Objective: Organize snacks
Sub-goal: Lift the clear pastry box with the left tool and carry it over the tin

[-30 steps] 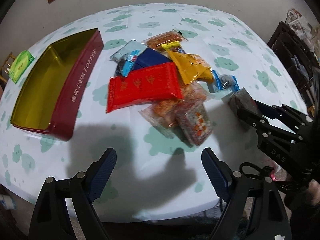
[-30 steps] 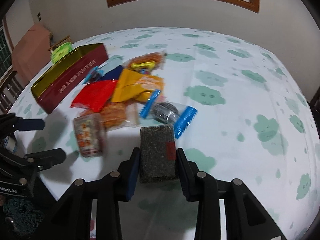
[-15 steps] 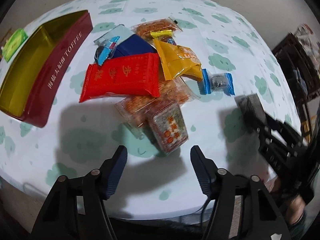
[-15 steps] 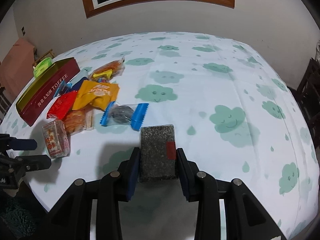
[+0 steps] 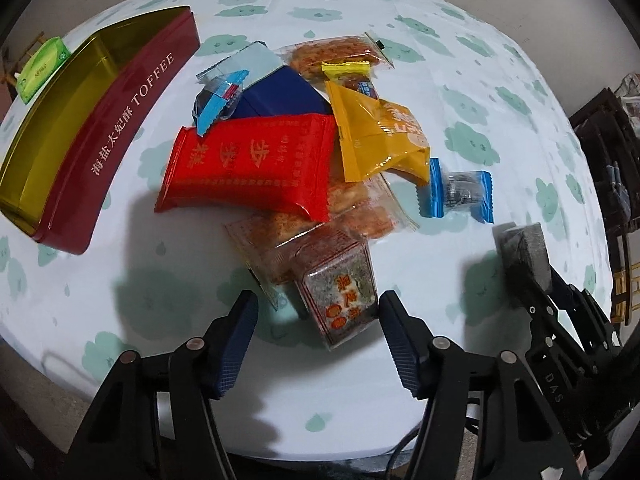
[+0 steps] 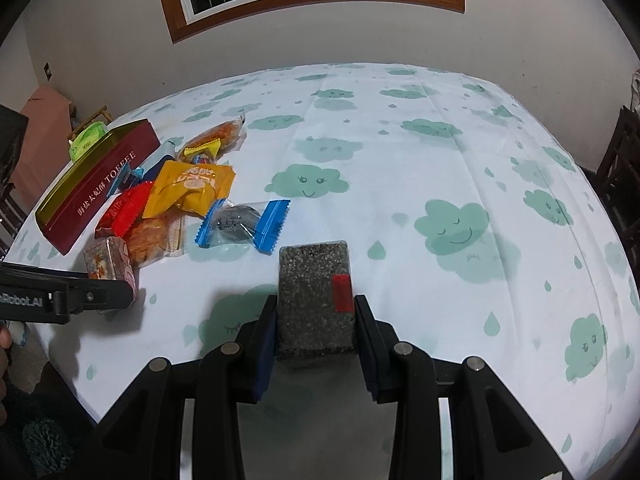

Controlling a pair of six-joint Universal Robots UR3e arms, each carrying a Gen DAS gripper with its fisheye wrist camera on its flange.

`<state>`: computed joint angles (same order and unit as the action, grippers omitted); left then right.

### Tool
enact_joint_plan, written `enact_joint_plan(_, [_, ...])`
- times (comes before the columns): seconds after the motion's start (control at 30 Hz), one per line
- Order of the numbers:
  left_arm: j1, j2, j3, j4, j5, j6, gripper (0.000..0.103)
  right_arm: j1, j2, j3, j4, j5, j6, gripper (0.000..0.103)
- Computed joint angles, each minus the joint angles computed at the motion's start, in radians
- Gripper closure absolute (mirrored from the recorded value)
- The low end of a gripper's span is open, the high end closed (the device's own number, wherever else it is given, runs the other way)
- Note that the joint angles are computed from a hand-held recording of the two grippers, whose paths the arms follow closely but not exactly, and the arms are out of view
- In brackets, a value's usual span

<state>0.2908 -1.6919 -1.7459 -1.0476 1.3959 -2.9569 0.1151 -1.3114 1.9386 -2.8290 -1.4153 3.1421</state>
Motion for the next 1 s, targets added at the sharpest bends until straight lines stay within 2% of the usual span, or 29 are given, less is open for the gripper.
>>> enact_joint_plan(0.07, [0.006,0.007,-0.012,0.019,0.007,0.019,0.052,-0.001,-0.001,0.001,0.000,0.001,0.000,0.067])
enact_joint_plan(0.13, [0.006,0.011,-0.023,0.038,0.026,0.043,0.064,-0.001,-0.001,0.001,0.001,-0.001,0.003,0.067])
enact_joint_plan(0.33, [0.045,0.023,-0.037,0.028,0.003,0.104,0.071,0.008,0.005,-0.016,0.014,-0.012,0.017,0.067])
enact_joint_plan(0.6, [0.107,0.057,-0.062,0.001,-0.025,0.193,0.075,0.024,0.018,-0.041,0.034,-0.041,0.047,0.067])
enact_joint_plan(0.77, [0.156,0.070,-0.055,-0.061,-0.084,0.254,0.075,0.039,0.024,-0.056,0.047,-0.070,0.065,0.067])
enact_joint_plan(1.0, [0.184,0.108,-0.076,-0.077,-0.102,0.320,0.077,0.053,0.031,-0.072,0.060,-0.097,0.083,0.067])
